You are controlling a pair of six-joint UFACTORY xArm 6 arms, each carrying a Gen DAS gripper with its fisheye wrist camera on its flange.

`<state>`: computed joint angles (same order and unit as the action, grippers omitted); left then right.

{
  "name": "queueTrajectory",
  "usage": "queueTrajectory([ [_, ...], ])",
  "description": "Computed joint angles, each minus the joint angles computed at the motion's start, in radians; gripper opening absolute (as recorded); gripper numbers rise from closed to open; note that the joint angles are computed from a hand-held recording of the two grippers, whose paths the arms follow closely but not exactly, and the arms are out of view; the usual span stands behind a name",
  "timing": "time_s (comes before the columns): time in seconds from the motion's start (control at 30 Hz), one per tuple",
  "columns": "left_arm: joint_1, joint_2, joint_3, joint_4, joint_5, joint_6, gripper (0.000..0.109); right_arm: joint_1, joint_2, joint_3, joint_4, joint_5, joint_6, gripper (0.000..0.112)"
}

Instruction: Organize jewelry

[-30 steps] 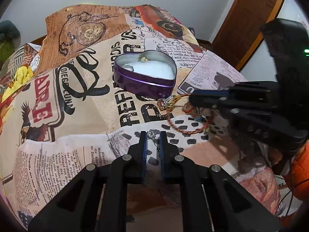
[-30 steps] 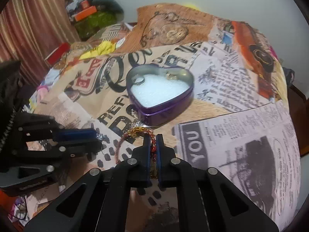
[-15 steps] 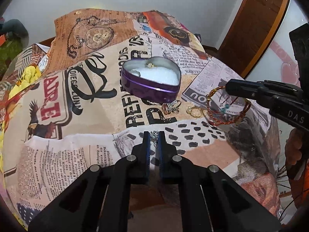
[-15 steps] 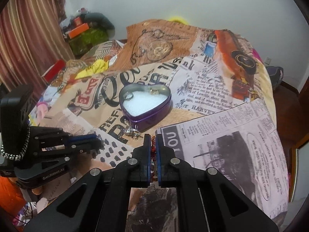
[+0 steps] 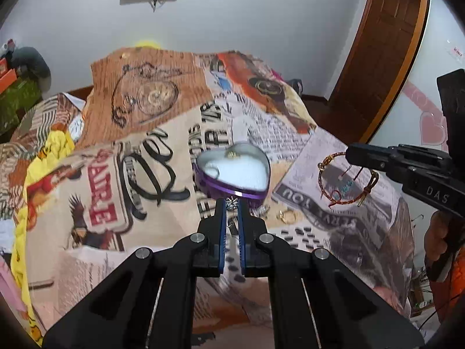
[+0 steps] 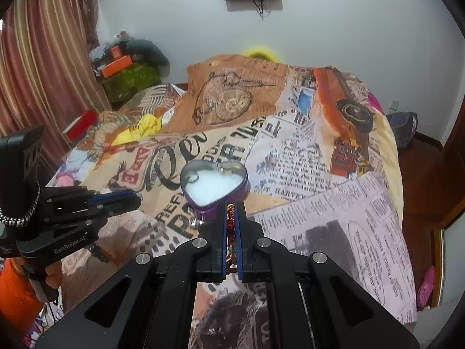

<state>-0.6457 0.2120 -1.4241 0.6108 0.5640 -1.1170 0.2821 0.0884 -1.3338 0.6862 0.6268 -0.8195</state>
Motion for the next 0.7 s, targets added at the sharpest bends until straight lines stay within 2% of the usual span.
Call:
queueTrajectory([
  [0.27,0.034,0.03,-0.052,0.022,0.001,0.018,0.006,0.024,0.066,-0.084,0.017,-0.007,0.002,0.004],
  [0.7,0.091,0.098,-0.111,-0.01,-0.028,0.065,0.006,0.066,0.202,-0.246,0.032,0.051,0.014,0.004],
])
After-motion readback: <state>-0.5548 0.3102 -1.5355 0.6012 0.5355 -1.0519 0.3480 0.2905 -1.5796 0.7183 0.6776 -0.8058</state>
